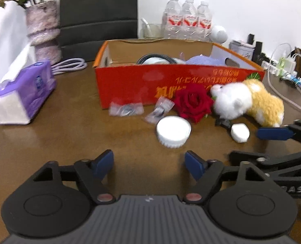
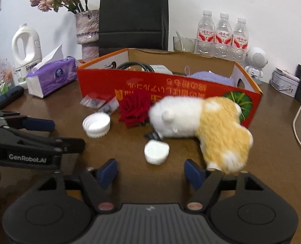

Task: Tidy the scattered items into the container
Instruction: 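Grasp the white cap with the left tool while the right tool grasps the white earbud case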

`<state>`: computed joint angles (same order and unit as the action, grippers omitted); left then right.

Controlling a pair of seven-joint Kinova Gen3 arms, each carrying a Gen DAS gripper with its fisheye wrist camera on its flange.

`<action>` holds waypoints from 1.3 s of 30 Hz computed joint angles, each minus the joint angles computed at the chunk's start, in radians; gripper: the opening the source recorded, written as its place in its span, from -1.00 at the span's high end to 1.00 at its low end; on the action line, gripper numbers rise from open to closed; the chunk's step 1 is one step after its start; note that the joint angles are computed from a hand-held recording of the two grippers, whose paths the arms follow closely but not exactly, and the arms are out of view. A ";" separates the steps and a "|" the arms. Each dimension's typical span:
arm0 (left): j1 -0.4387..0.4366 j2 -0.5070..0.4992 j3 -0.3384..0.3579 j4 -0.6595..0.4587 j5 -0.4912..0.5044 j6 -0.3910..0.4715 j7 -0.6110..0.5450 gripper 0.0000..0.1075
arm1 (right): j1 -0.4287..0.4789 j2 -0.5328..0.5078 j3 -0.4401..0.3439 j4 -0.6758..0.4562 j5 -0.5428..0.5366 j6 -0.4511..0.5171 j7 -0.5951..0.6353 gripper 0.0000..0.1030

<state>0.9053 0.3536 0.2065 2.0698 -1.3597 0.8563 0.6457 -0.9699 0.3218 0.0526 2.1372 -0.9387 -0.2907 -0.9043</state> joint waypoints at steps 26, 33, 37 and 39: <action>0.077 -0.003 0.068 0.081 -0.181 0.149 0.259 0.24 | 0.105 -0.055 -0.152 0.141 0.259 -0.190 -0.269 0.50; 0.160 0.000 0.118 0.106 -0.113 0.288 0.362 0.24 | 0.105 -0.097 -0.206 0.224 0.197 -0.281 -0.275 0.50; 0.179 0.010 0.124 0.107 -0.085 0.306 0.384 0.24 | 0.109 -0.107 -0.231 0.252 0.177 -0.313 -0.273 0.50; 0.183 0.013 0.124 0.107 -0.076 0.303 0.388 0.24 | 0.109 -0.108 -0.239 0.259 0.167 -0.322 -0.271 0.50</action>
<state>1.0884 0.3668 0.3307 2.1766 -1.4355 1.1588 1.0333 -0.8605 0.2134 -0.1866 2.3959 -0.7716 -0.6130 -1.1751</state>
